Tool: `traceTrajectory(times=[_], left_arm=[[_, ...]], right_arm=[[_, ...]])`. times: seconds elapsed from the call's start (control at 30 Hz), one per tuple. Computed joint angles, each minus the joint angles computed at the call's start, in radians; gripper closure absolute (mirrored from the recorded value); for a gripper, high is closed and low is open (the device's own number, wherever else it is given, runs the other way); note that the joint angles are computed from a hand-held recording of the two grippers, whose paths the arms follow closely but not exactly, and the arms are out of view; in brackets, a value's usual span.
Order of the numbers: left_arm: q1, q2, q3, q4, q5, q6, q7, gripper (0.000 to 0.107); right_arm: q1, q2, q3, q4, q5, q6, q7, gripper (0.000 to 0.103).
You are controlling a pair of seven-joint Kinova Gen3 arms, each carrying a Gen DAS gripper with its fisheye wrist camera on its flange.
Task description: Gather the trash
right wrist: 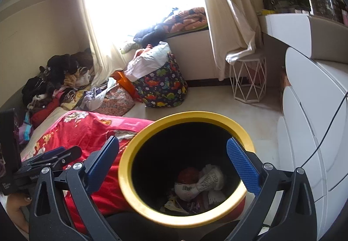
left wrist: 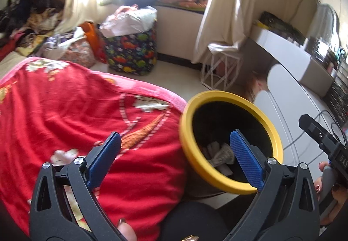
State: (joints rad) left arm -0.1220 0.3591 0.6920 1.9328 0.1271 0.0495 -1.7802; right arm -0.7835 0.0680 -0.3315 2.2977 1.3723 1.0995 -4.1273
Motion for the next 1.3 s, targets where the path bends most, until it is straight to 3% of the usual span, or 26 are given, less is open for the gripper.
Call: traceTrajectory(times=[0.23,0.43,0.73,1.3], left_arm=[[-0.221,-0.087,0.153,0.136,-0.056,-0.128,0.077,0.015],[-0.273,-0.168,0.154,0.244,-0.124,-0.259,0.174,0.015],[-0.257,-0.242,0.105,0.331,-0.275,-0.378,0.336,0.015],[-0.085,-0.258,-0.091,0.332,-0.389,-0.39,0.463,0.015]], right_arm=[[-0.125,0.101,-0.034,-0.042,0.006,0.219,-0.037,0.006],[-0.232,0.203,-0.02,-0.091,-0.03,0.382,-0.069,0.006],[-0.323,0.274,0.007,-0.12,-0.034,0.527,-0.064,0.006],[-0.332,0.278,0.008,-0.114,-0.042,0.541,-0.07,0.006]])
